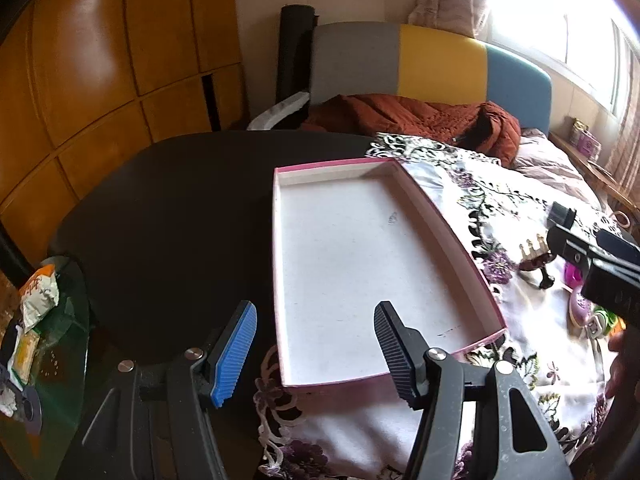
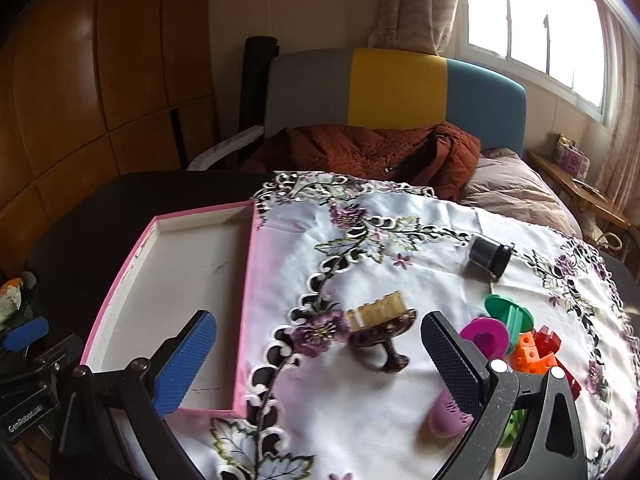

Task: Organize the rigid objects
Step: 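Move both tools toward the toy cluster beside the pink tray, then grasp the brown peg holder with the left gripper while the right gripper approaches the black cup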

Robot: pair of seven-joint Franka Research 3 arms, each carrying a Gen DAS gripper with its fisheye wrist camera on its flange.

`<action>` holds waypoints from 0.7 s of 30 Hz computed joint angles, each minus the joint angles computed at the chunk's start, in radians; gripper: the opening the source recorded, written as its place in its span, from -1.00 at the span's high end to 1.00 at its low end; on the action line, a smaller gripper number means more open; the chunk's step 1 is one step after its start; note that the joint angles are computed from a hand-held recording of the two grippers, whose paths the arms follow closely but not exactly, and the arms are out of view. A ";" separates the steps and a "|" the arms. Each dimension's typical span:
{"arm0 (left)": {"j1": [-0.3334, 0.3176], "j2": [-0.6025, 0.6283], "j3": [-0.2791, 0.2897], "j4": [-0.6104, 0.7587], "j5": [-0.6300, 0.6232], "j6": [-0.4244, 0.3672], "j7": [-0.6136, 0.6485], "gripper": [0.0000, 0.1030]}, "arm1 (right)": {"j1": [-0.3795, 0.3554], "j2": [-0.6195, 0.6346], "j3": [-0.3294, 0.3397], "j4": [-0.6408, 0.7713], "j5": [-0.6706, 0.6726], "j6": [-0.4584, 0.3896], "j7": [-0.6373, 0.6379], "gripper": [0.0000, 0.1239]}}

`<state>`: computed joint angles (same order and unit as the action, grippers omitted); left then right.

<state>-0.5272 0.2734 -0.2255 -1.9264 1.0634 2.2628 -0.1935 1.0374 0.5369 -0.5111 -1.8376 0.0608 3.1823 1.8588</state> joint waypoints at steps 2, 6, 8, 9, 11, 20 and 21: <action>-0.002 0.007 -0.001 0.009 0.010 0.007 0.015 -0.21 | -0.006 -0.001 -0.007 0.000 0.002 -0.003 0.000 -0.66; 0.017 0.014 0.003 0.004 0.018 0.125 0.047 -0.21 | -0.115 -0.025 0.080 0.007 0.001 -0.023 -0.028 -0.66; 0.024 0.021 0.008 0.007 0.018 0.186 0.056 -0.21 | -0.191 -0.041 0.139 0.008 0.002 -0.026 -0.045 -0.66; 0.026 0.027 0.010 0.011 0.012 0.209 0.063 -0.21 | -0.207 -0.047 0.143 0.007 0.003 -0.028 -0.041 -0.66; 0.018 0.049 0.015 0.039 0.006 0.222 0.088 -0.21 | -0.278 -0.062 0.188 0.006 0.015 -0.028 -0.045 -0.66; 0.012 0.158 0.034 0.168 -0.090 0.370 0.302 -0.13 | -0.311 -0.020 0.033 0.043 -0.015 -0.096 0.071 -0.66; 0.012 0.170 0.034 0.182 -0.119 0.382 0.334 -0.13 | -0.352 -0.024 0.067 0.040 -0.014 -0.089 0.066 -0.66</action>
